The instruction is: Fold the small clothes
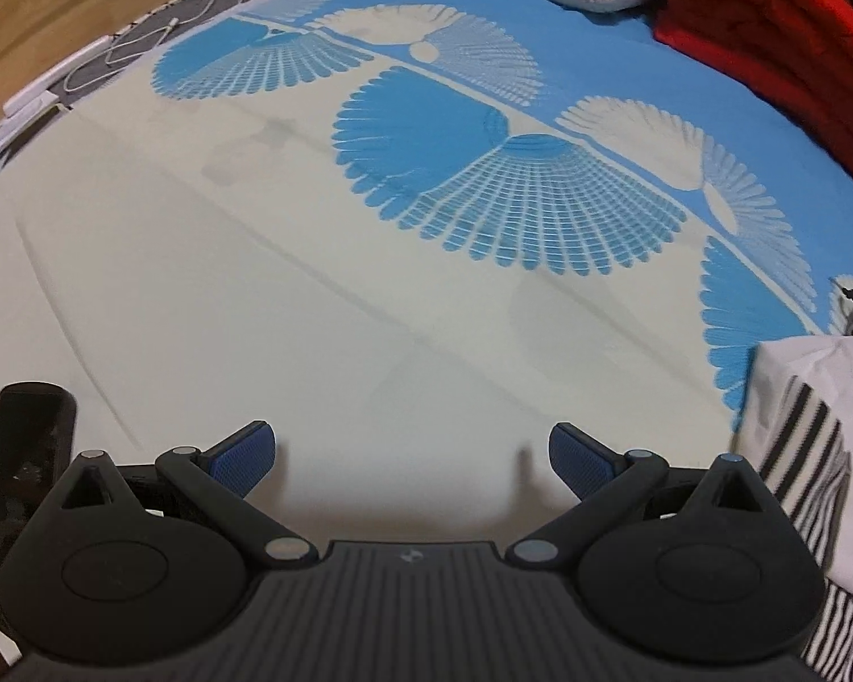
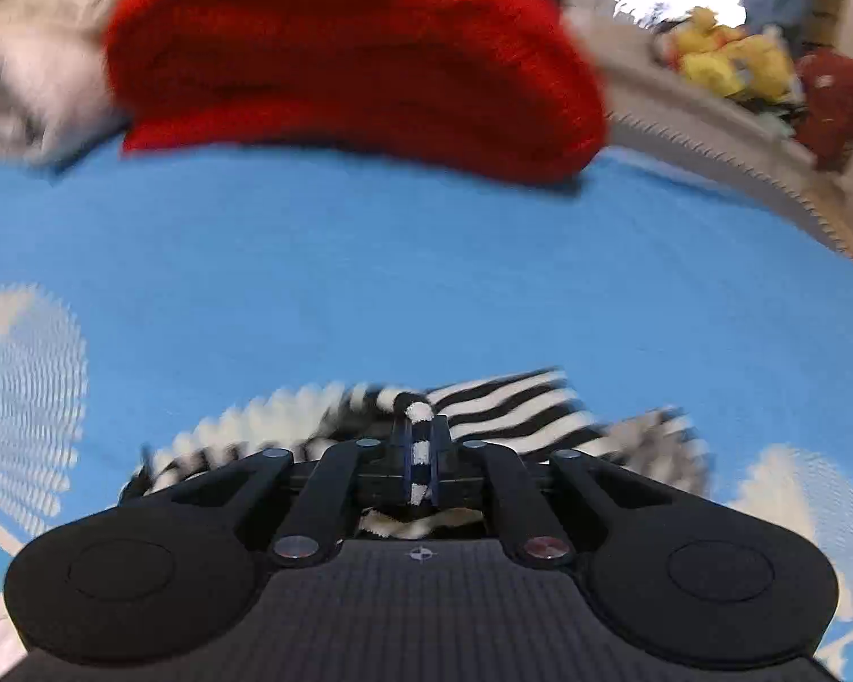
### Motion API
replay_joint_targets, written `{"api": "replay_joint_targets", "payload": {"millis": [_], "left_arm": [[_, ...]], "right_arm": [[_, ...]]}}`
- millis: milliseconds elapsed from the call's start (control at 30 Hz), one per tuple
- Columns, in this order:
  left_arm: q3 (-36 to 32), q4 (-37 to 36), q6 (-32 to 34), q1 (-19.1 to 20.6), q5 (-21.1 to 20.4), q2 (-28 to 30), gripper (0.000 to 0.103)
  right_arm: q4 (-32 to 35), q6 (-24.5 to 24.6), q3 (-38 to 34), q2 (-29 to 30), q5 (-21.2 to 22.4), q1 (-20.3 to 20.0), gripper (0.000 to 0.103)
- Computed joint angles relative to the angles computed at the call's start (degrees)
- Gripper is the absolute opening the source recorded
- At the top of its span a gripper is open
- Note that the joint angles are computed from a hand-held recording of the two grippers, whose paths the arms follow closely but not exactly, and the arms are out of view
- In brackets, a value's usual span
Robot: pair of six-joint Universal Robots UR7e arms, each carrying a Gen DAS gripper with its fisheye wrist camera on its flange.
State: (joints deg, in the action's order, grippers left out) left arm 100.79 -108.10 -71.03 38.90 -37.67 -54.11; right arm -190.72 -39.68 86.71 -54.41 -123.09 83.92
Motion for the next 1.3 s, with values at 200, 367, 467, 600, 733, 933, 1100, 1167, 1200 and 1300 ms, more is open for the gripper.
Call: {"api": "replay_joint_targets", "payload": {"millis": [200, 367, 467, 600, 733, 933, 1100, 1167, 1200, 1300], "left_arm": [[1.0, -4.8, 1.4, -0.6, -1.1, -0.3, 0.103], [2.5, -8.4, 1.5, -0.6, -2.9, -1.5, 0.103], [3.0, -8.6, 0.5, -0.7, -3.2, -2.0, 0.103], [3.9, -10.6, 0.5, -0.8, -3.8, -2.6, 0.103], [3.8, -11.3, 0.9, -1.0, -3.4, -2.4, 0.103], [3.4, -12.5, 1.6, -0.5, -4.3, -2.2, 0.103], [3.0, -13.1, 3.7, -0.7, -4.5, -1.4, 0.103], [2.9, -13.2, 4.0, -0.9, -4.4, -1.2, 0.103], [3.0, -13.3, 3.9, -0.9, -4.4, -1.2, 0.103], [3.1, -14.0, 3.7, -0.9, -4.9, -1.4, 0.103]], "right_arm": [[6.9, -1.5, 16.9, -22.3, 19.6, -0.2, 0.005], [19.9, -5.8, 33.5, -46.3, 27.8, -6.0, 0.005], [21.1, -3.6, 39.4, -51.9, 12.9, -10.8, 0.007], [8.6, -2.5, 42.5, -48.6, -1.8, -14.7, 0.015], [7.4, -0.8, 40.8, -47.1, 8.9, -10.6, 0.049], [6.3, -9.8, 29.1, -28.8, 4.9, -1.2, 0.081], [1.8, -16.0, 18.2, -14.9, -8.9, 2.3, 0.007], [-6.7, -20.5, 14.9, -13.0, -7.0, 4.0, 0.007], [-10.4, -19.7, 12.9, -12.7, -4.5, 5.2, 0.007], [-14.1, -13.7, 13.6, -17.0, 3.7, 7.2, 0.007]]}}
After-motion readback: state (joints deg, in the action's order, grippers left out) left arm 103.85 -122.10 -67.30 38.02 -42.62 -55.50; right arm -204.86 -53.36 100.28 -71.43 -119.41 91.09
